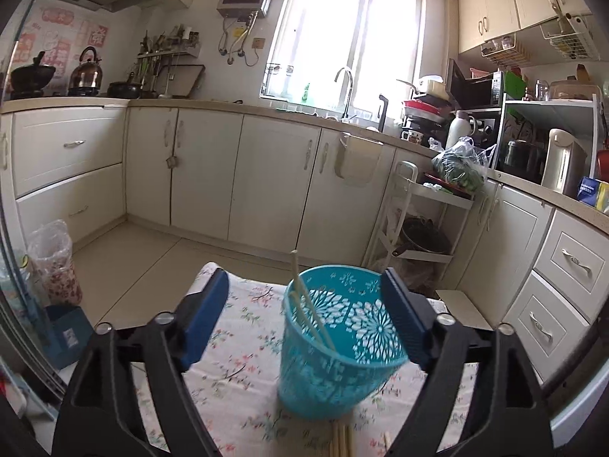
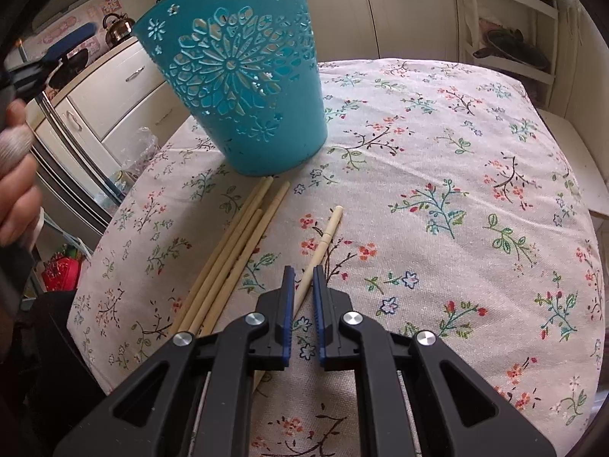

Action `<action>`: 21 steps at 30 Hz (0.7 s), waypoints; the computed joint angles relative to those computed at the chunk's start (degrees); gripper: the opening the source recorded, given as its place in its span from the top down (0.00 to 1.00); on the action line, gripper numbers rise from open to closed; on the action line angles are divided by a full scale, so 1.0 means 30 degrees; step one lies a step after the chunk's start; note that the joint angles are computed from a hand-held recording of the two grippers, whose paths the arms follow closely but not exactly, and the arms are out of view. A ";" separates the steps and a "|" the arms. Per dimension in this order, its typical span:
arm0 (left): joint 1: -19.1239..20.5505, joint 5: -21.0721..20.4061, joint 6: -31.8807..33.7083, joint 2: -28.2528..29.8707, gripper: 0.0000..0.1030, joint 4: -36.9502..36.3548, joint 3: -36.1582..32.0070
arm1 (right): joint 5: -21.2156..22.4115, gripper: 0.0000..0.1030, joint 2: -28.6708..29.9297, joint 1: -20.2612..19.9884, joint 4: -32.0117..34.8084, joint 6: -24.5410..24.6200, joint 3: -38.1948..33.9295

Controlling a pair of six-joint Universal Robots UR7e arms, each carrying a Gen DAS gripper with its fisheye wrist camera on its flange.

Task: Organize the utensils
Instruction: 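Raise the stick above the teal bin and release it with the left tool, then close the right tool on a wooden stick beside the bin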

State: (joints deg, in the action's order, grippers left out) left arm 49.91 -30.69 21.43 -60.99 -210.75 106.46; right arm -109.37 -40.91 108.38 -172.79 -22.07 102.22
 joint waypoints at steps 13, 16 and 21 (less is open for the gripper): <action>-0.0303 0.1124 -0.2162 -0.2785 0.09 -0.0556 0.5213 | 0.5097 0.96 -0.2939 -0.0388 -0.0788 0.2528 0.2081; 0.0091 0.0981 -0.3195 -0.2960 0.09 0.0112 0.5520 | 0.5958 1.00 -0.3401 0.0030 -0.1558 0.2613 0.2094; 0.0440 0.0564 -0.3546 -0.3039 0.09 0.0440 0.5638 | 0.6533 1.00 -0.3433 0.1007 -0.2248 0.2320 0.0939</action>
